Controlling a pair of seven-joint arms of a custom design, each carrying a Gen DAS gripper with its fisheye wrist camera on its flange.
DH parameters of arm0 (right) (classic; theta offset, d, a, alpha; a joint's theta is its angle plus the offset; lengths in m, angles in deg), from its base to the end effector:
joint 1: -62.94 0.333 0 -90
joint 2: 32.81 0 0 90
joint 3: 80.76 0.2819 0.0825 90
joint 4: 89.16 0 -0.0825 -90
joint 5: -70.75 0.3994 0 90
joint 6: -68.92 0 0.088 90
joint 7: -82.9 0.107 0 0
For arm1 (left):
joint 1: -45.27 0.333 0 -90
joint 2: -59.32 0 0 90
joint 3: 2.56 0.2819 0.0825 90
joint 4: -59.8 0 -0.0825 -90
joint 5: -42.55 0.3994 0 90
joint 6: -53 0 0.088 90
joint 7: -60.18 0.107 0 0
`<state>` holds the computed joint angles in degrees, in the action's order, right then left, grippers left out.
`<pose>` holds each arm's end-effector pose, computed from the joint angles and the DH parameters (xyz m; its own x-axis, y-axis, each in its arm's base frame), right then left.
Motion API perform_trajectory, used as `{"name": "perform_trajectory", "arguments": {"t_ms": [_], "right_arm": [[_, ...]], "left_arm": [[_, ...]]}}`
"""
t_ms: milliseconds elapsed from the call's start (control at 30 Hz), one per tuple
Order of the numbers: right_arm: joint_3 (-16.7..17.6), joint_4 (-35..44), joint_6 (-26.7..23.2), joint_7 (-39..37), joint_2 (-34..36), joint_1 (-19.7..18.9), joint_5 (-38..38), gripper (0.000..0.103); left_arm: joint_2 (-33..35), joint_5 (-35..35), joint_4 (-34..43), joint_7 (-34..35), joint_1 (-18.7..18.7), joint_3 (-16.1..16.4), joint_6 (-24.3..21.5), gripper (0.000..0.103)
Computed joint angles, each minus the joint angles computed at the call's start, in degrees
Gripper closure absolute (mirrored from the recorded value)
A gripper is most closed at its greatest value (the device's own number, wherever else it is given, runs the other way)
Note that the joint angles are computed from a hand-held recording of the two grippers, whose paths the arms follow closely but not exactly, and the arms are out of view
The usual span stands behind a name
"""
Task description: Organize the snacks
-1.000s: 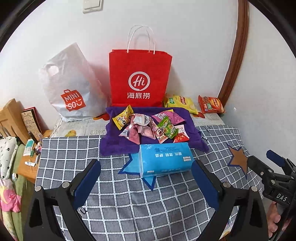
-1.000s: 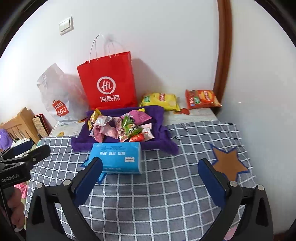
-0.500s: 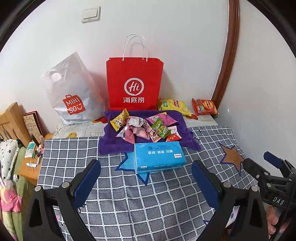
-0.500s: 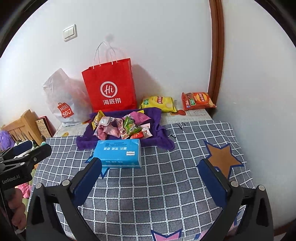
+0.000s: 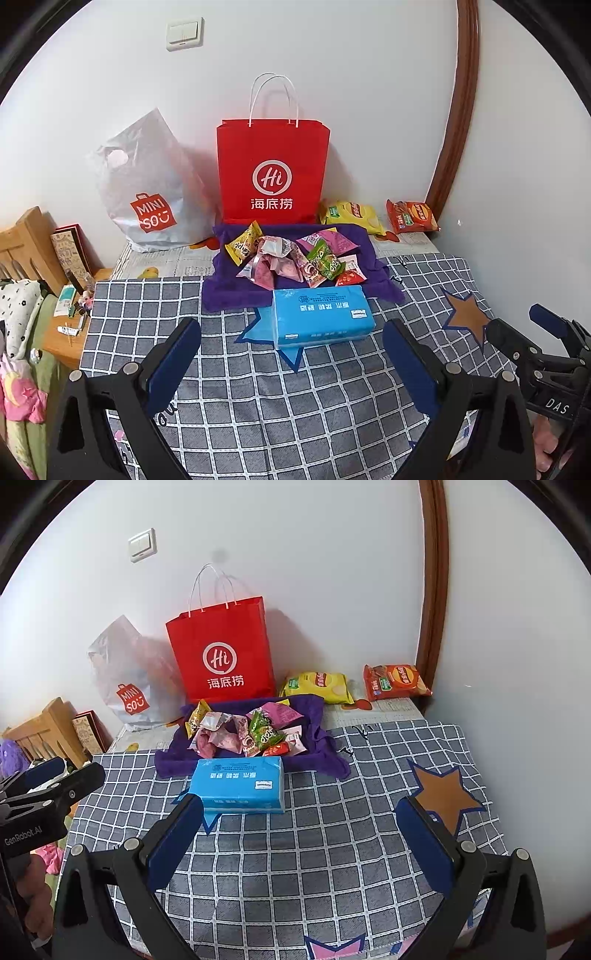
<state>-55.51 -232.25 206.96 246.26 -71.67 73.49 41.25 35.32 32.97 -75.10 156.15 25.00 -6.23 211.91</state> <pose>0.3512 0.2654 0.5197 -0.3148 -0.9438 -0.1003 -0.6032 0.2805 -0.7466 0.4602 -0.1996 0.5517 -0.4093 -0.9109 0.0526 -0.6246 0.2377 -0.7439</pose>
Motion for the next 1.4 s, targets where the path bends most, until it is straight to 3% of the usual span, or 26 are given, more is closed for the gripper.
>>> {"name": "perform_trajectory", "arguments": {"t_ms": [1400], "right_arm": [[-0.08,-0.12,-1.16,-0.03,-0.72,0.65,1.12,0.0]], "left_arm": [[-0.57,-0.13,-0.88,-0.91,-0.07,0.04,0.18,0.004]]}}
